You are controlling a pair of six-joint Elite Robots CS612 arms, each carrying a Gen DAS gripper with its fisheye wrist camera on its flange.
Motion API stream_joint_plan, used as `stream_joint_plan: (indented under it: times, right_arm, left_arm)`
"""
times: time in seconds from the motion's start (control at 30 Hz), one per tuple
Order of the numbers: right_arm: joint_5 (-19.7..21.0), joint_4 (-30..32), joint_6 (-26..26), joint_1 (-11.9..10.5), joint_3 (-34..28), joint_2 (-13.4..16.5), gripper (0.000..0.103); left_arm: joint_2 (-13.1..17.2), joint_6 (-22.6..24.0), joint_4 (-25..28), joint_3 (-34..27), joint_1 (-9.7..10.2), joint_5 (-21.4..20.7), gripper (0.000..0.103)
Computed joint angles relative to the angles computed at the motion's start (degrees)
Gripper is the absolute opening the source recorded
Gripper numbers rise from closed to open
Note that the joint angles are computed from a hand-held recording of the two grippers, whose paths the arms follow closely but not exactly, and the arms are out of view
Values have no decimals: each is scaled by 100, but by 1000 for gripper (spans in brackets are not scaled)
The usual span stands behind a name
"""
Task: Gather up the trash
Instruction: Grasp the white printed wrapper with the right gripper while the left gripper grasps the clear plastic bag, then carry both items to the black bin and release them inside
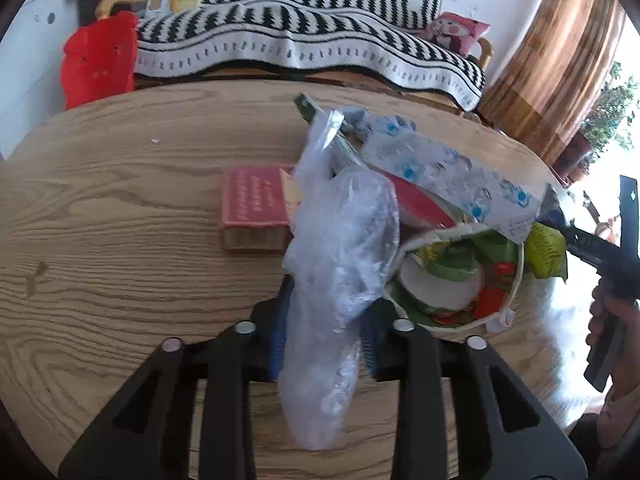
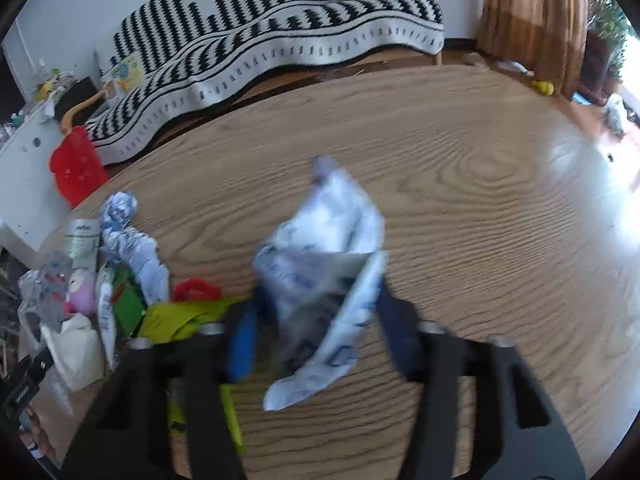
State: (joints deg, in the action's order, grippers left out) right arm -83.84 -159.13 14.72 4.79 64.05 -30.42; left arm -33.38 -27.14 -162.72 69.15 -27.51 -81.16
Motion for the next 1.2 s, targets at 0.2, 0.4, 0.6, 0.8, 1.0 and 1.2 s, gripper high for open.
stream_joint_plan:
  times: [0.2, 0.4, 0.6, 0.8, 1.0, 1.2]
  right_arm:
    - [-39, -134, -135, 0, 179, -105, 37]
    - [81, -500, -99, -56, 480, -249, 37]
    - [193, -738, -113, -55, 716, -387, 37]
    - [385, -887, -182, -45, 851, -468, 37]
    - [294, -940, -311, -3, 900, -495, 37]
    - [299, -941, -316, 6, 900, -498, 37]
  left_arm:
    - [-71, -102, -37, 104, -30, 289, 10]
    - [-111, -130, 30, 124, -55, 412, 7]
    - [-141, -201, -65, 179, 1, -40, 7]
    - [-185, -149, -1, 236, -56, 204, 7]
    - [-231, -198, -20, 300, -68, 317, 8]
    - [-278, -221, -164, 419, -98, 582, 8]
